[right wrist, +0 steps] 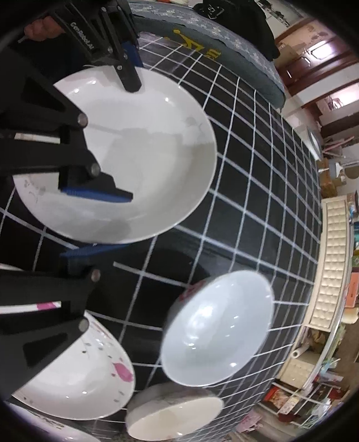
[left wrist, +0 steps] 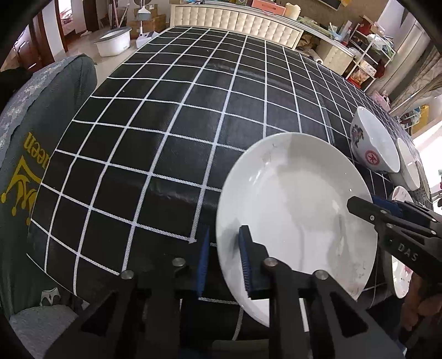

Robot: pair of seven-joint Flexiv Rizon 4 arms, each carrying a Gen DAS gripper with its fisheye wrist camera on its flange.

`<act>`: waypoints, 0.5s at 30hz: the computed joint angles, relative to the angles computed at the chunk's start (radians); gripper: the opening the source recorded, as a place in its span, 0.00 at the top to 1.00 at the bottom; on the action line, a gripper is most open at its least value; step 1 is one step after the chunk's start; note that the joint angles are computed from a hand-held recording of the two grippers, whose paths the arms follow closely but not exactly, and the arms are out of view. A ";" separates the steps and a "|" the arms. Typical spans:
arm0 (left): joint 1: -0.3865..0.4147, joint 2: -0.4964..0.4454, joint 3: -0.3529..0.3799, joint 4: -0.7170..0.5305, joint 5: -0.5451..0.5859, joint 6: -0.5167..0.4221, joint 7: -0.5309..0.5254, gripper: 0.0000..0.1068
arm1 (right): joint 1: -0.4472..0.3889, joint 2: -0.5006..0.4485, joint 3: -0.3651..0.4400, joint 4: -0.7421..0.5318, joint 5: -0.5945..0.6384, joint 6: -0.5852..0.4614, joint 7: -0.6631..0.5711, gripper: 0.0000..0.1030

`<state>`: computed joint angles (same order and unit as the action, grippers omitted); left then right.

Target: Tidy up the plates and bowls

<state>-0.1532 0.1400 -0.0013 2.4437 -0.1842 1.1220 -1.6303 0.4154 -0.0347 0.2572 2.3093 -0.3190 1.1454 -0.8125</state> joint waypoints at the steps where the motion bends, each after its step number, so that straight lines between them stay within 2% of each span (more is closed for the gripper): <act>1: 0.000 -0.005 -0.004 -0.006 0.004 -0.001 -0.003 0.84 | 0.000 -0.001 -0.001 0.000 -0.004 -0.012 0.010 0.70; 3: -0.002 -0.009 -0.007 -0.009 0.009 0.001 -0.005 0.86 | 0.000 -0.004 0.004 0.000 0.042 0.004 -0.012 0.71; 7: 0.000 -0.008 -0.008 -0.013 0.022 -0.006 -0.019 0.86 | 0.001 0.009 0.001 0.017 0.004 0.011 0.024 0.76; 15: -0.003 0.022 -0.006 -0.008 0.035 -0.008 -0.017 0.86 | -0.004 0.038 0.007 0.025 0.026 0.007 0.033 0.77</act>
<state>-0.1564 0.1619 -0.0071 2.4360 -0.1494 1.1144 -1.6477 0.4116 0.0032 0.2643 2.3339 -0.2933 1.1525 -0.7796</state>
